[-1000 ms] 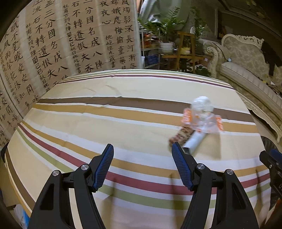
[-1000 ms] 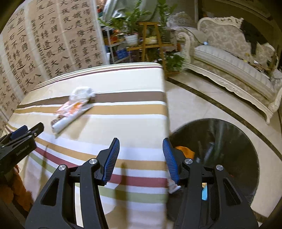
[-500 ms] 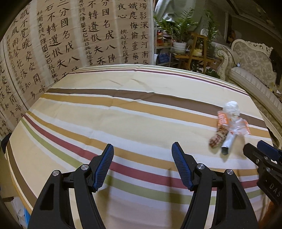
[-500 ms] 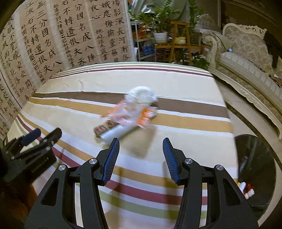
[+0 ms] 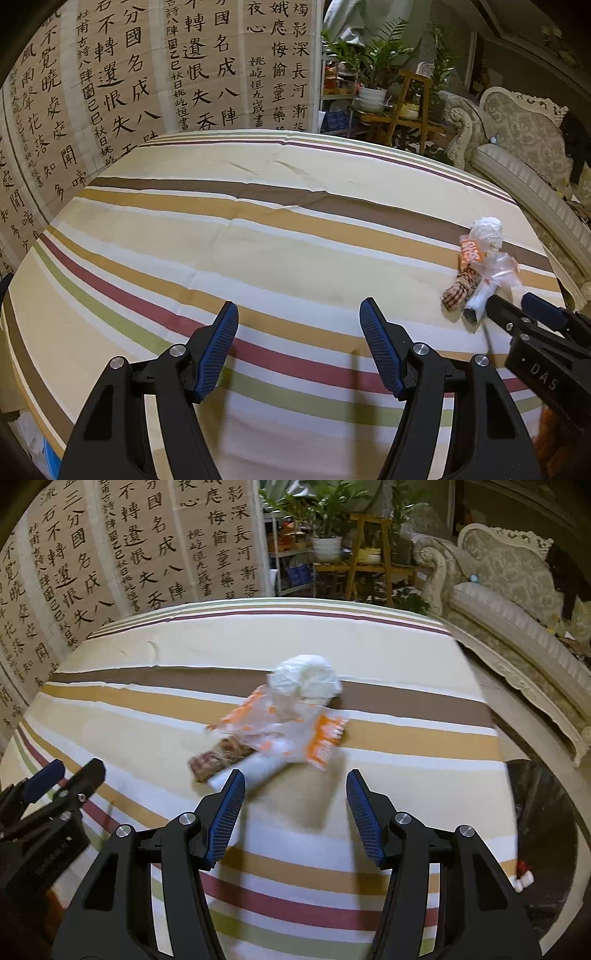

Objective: Collect trash
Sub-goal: 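Move both open tools back over the remaining trash on the table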

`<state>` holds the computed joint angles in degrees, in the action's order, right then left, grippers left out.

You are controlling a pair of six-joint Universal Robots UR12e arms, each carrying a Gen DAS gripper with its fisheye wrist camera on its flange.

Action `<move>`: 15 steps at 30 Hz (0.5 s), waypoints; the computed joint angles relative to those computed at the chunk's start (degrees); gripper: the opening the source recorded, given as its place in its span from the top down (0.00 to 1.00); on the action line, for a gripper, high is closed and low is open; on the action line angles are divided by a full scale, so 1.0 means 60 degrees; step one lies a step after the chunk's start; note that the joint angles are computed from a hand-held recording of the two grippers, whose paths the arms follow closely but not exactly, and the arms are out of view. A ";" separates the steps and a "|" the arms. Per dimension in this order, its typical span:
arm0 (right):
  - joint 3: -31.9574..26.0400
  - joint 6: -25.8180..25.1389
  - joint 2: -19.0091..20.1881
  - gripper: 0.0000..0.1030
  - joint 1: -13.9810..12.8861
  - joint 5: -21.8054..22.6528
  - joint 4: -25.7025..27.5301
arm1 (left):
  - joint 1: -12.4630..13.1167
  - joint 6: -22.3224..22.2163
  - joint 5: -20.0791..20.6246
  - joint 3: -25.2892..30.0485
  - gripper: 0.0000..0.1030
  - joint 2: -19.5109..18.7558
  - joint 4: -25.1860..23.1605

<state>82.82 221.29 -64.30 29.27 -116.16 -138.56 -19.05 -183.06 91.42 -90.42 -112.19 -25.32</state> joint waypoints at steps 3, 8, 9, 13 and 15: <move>0.0091 0.0220 -0.0071 0.46 -0.0051 -0.0033 0.0206 | -0.0014 0.0078 -0.0109 0.0039 0.35 -0.0018 -0.0026; 0.0071 0.0248 -0.0063 0.46 -0.0064 0.0193 -0.0033 | -0.0019 0.0063 -0.0172 0.0034 0.35 -0.0015 -0.0027; 0.0017 0.0171 -0.0024 0.46 -0.0047 0.0211 -0.0083 | -0.0018 0.0046 -0.0177 0.0042 0.35 -0.0019 -0.0037; -0.0329 -0.0003 0.0227 0.46 0.0010 0.0323 -0.0186 | 0.0021 -0.0007 -0.0205 0.0059 0.35 -0.0019 -0.0086; -0.0438 0.0030 0.0313 0.44 0.0012 0.0334 -0.0186 | 0.0048 -0.0033 -0.0243 0.0068 0.35 -0.0023 -0.0122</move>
<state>80.19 221.47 -62.42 29.35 -114.15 -139.68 -18.76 -183.26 89.97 -90.02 -112.32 -26.05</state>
